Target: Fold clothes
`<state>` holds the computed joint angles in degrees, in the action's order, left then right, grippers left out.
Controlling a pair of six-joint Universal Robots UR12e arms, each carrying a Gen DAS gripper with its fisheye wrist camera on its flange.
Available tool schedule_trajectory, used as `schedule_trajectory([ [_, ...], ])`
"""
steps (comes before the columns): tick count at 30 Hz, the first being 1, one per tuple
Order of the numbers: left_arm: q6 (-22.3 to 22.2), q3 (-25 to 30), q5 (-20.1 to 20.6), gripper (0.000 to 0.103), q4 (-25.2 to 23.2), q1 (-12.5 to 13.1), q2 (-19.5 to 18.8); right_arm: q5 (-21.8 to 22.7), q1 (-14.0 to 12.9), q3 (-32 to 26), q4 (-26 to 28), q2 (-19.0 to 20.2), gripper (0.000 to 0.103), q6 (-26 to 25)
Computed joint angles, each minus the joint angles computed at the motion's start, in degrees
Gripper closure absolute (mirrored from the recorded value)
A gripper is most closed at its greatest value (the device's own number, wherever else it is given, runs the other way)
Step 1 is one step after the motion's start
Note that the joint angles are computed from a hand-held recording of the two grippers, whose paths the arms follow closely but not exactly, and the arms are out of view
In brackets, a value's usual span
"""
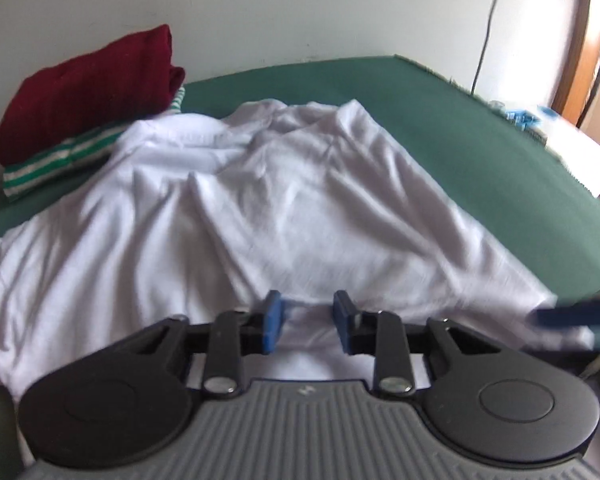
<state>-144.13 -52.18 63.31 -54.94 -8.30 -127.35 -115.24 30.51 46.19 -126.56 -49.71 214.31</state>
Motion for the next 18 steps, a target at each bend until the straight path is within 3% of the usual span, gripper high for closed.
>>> schedule_trajectory([
  [3, 2.90, -3.56, 2.40, 0.056, 3.80, 0.86, 1.86, -2.32, 0.97, 5.56, -1.78, -3.73, 0.077, 5.82],
  [6, 4.16, -5.77, 8.19, 0.060, 8.87, 0.99, 3.10, -3.50, 2.03, 12.24, -3.32, -8.06, 0.074, 12.80],
  [7, 4.01, -6.07, 9.54, 0.065, 10.03, 1.05, 3.49, -3.83, 2.47, 13.96, -2.76, -9.34, 0.073, 15.05],
  [9, 4.45, -7.43, 8.03, 0.065, 12.23, 1.60, 4.96, -3.63, 3.44, 17.06, -1.40, -11.76, 0.072, 18.57],
  [11, 6.80, -9.18, 4.75, 0.044, 13.40, 1.99, 6.65, -2.02, 4.46, 19.77, -0.18, -13.93, 0.072, 20.73],
  [13, 9.94, -11.15, 2.54, 0.033, 14.03, 1.95, 8.15, -0.66, 5.80, 21.49, 1.52, -15.35, 0.070, 22.36],
  [18, 20.79, -14.73, 2.77, 0.045, 13.09, 0.36, 10.26, 0.02, 8.90, 23.29, 3.21, -16.06, 0.061, 22.98],
])
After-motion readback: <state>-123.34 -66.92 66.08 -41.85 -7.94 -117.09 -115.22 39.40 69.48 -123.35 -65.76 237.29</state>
